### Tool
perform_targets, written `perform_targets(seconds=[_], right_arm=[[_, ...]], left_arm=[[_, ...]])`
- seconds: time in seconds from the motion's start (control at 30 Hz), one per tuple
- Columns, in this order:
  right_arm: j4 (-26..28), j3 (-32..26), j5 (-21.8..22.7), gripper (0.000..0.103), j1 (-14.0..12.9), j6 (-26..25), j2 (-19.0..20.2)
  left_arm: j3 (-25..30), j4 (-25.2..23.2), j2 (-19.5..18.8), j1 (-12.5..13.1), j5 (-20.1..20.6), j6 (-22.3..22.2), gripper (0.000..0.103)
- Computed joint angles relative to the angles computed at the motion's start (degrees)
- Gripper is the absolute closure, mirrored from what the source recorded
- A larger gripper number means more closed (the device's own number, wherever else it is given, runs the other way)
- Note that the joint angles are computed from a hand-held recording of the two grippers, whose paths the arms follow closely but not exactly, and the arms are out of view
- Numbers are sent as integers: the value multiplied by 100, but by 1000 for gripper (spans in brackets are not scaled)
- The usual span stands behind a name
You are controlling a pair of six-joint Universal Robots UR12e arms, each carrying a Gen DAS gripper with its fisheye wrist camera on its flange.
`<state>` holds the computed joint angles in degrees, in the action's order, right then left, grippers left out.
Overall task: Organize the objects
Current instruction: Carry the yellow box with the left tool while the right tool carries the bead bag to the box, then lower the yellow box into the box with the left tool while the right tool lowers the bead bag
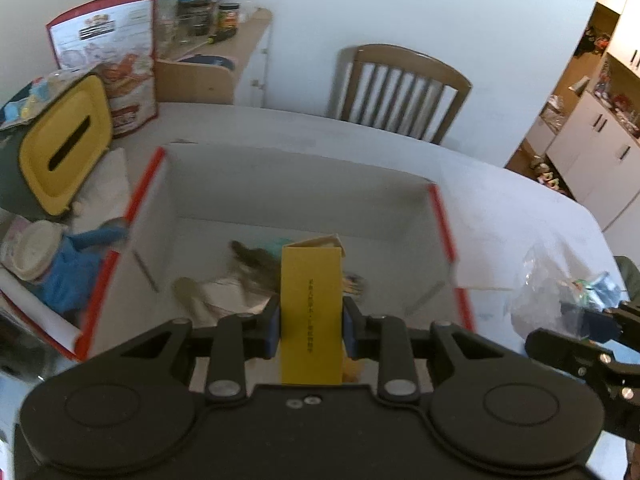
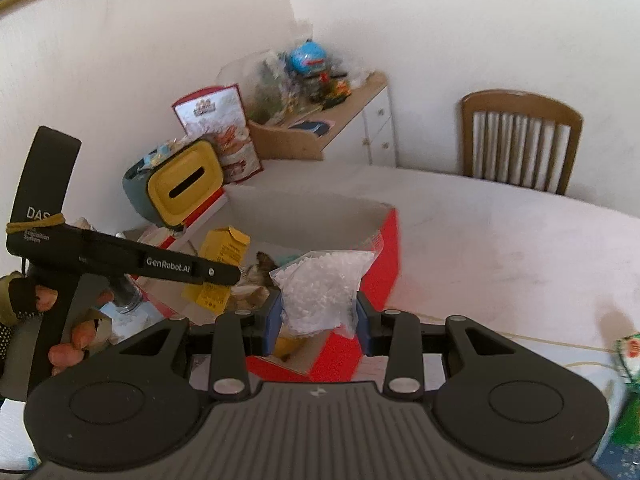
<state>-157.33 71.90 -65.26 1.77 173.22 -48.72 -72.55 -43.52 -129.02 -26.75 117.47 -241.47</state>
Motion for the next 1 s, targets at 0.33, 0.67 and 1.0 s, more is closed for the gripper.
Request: perform_targets(seconds=[0.33, 0.67, 1.0], right_arm=[[694, -827, -419, 66, 366, -475, 517], [1377, -1830, -918, 66, 601, -730, 1138], [2184, -2874, -1269, 66, 723, -735, 1764]], left_arm=[[-333, -306, 149, 292, 16, 209, 75], [-235, -542, 4, 528, -186, 705, 75], [-13, -719, -183, 646, -339, 1139, 75]])
